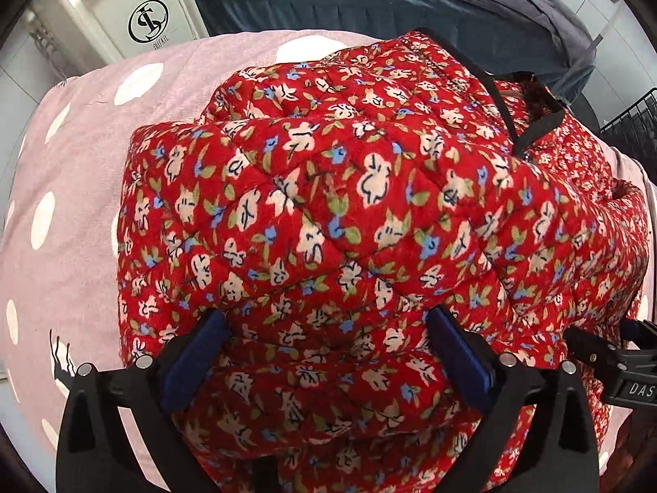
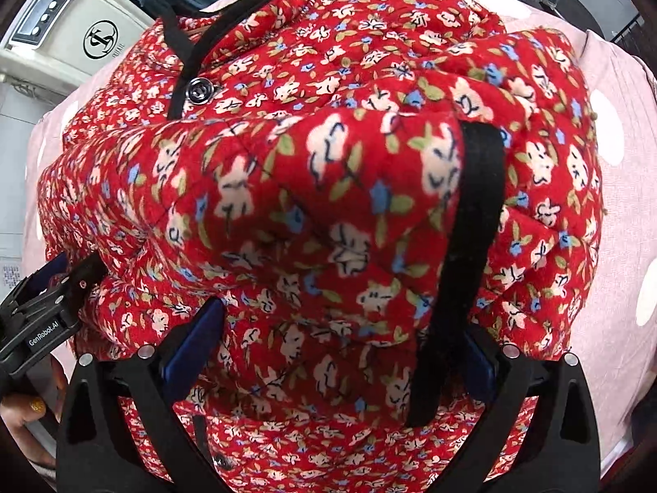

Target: Fold large clothes

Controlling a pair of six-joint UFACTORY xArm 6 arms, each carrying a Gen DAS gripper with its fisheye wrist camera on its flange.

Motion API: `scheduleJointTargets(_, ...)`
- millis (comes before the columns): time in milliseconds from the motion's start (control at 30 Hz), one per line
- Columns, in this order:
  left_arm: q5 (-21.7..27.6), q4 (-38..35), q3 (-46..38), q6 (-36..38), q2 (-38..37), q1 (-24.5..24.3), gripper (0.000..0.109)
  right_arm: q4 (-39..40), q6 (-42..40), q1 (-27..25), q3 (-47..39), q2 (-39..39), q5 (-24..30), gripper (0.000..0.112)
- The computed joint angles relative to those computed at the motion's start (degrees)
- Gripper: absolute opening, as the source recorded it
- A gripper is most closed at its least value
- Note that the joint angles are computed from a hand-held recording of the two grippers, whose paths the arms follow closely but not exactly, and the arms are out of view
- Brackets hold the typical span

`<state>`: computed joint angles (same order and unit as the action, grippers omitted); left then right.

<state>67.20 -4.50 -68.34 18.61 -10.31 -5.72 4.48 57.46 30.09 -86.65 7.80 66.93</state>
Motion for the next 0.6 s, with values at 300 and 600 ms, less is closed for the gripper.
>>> scheduleJointTargets(300,-1.27,-1.51,-0.31,1.52,1.27,0.35,0.099,1.27,-2.27,-2.04,-3.26,4.16,-0.83,0.099)
scheduleJointTargets(600,-6.51,-2.25,6.32,3.63,-5.43,0.64,0.097,-1.73,1.32,1.27,6.90,-4.51,-7.31,0.099)
